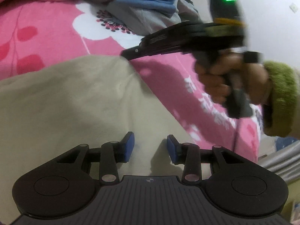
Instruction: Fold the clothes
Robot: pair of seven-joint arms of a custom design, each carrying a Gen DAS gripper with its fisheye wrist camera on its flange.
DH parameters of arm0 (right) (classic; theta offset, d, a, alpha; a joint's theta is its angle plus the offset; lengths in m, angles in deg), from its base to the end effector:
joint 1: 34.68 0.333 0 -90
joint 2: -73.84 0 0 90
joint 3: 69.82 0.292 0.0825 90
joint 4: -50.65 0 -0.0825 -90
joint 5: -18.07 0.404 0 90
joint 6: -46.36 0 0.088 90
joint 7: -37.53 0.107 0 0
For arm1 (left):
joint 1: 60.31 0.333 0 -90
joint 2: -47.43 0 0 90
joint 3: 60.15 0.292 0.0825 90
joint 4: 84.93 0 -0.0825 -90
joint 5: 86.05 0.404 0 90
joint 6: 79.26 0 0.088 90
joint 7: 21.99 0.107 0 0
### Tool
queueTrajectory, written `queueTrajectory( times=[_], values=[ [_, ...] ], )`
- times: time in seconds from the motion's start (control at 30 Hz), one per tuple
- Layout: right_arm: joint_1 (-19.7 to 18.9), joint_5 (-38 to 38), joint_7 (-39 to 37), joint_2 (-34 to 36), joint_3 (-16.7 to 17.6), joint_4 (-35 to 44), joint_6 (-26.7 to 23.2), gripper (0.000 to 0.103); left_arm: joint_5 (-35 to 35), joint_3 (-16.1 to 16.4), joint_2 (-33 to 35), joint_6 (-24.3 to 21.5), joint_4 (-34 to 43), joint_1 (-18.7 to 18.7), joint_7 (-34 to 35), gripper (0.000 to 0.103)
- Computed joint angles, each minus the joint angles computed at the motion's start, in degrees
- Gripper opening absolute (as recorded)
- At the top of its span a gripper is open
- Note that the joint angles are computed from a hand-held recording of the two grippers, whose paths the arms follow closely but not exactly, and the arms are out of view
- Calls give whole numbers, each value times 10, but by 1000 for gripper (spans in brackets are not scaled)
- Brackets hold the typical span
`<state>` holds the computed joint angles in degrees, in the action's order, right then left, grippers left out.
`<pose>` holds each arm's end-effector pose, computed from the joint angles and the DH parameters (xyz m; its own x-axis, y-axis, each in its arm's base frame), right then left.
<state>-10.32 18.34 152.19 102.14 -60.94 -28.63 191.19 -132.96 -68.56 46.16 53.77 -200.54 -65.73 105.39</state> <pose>0.6448 0.3932 0.4791 0.1909 -0.9266 -0.3240 -0.8544 0.0056 -0.5196 0.5775 -0.1563 0.4673 -0.4759 -0.7550 0.4511 -0.8348 0.2265 -0.5018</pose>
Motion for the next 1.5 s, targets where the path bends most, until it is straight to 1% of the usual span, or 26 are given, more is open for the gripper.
queueTrajectory(
  times=[0.07, 0.13, 0.17, 0.2, 0.23, 0.27, 0.3, 0.37, 0.47, 0.57, 0.63, 0.73, 0.8, 0.87, 0.9, 0.93, 1.0, 1.03, 1.1, 1.17, 1.23, 1.27, 1.33, 1.4, 1.47, 1.5],
  values=[
    [11, -16, 72, -5, -26, -14, 17, 0, 14, 0, -8, 12, -3, 0, -15, 38],
    [4, -14, 95, -33, -24, -50, 53, 0, 14, 1, -12, 29, -2, -1, -27, 38],
    [-6, -6, 78, -49, -12, -67, 68, 0, 10, 2, -13, 39, -1, 0, -31, 38],
    [-26, 22, 35, -61, 12, -80, 76, 0, 6, 3, -14, 53, 0, 0, -36, 38],
    [-56, 78, -37, -67, 51, -82, 68, 0, 4, 4, -14, 70, 1, 1, -43, 38],
    [-73, 120, -102, -69, 75, -78, 47, 0, 6, 4, -12, 88, 3, 1, -52, 38],
    [-72, 127, -138, -69, 79, -73, 28, 0, 11, 5, -6, 101, 8, 2, -63, 38],
    [-56, 116, -178, -66, 71, -65, -7, 0, 42, 5, 16, 118, 26, 5, -96, 38],
    [-37, 122, -179, -75, 54, -84, -60, 0, 101, 2, 53, 137, 44, 8, -139, 36],
    [-22, 127, -142, -121, 35, -140, -59, 0, 107, -4, 58, 150, 42, 13, -138, 36],
    [-16, 123, -114, -133, 25, -140, -73, 1, 110, -6, 57, 157, 41, 15, -138, 36],
    [-20, 152, -130, -125, 27, -135, -31, 1, 125, -8, 56, 169, 38, 13, -149, 36],
    [-22, 158, -160, -78, 32, -85, -27, 1, 136, -10, 56, 176, 37, 11, -159, 37],
    [-9, 114, -178, -25, 24, -26, -43, 0, 151, -10, 57, 182, 38, 10, -168, 37],
    [-6, 101, -182, -12, 21, -16, -32, 0, 155, -10, 56, 184, 38, 10, -170, 38],
    [1, 84, -161, -10, 11, -15, -12, 0, 157, -10, 55, 187, 37, 10, -171, 38],
    [43, -15, -48, -21, -44, -24, 9, 0, 163, -9, 52, 193, 34, 10, -177, 38],
    [46, -30, -15, -32, -52, -35, 11, 0, 164, -8, 51, 192, 34, 10, -178, 38],
    [9, 15, -22, -52, -18, -59, 20, 0, 166, -8, 51, 192, 34, 11, -182, 39],
    [-29, 86, -85, -55, 28, -62, 11, 1, 149, -10, 49, 186, 37, 13, -162, 39],
    [-46, 131, -159, -32, 58, -32, -9, 0, 108, -16, 47, 169, 41, 13, -113, 39],
    [-45, 139, -182, -9, 63, 0, -30, 0, 81, -19, 46, 155, 43, 13, -82, 39],
    [-14, 95, -167, 40, 34, 68, -68, 0, 29, -26, 44, 118, 45, 9, -9, 39],
    [9, 55, -124, 77, 1, 120, -80, 0, 12, -30, 40, 94, 44, 0, 50, 39],
    [10, 43, -87, 85, -11, 139, -81, 0, 6, -33, 37, 88, 38, -10, 90, 39],
    [1, 52, -81, 78, -7, 136, -83, 0, 8, -32, 39, 81, 39, -13, 87, 39]
  ],
)
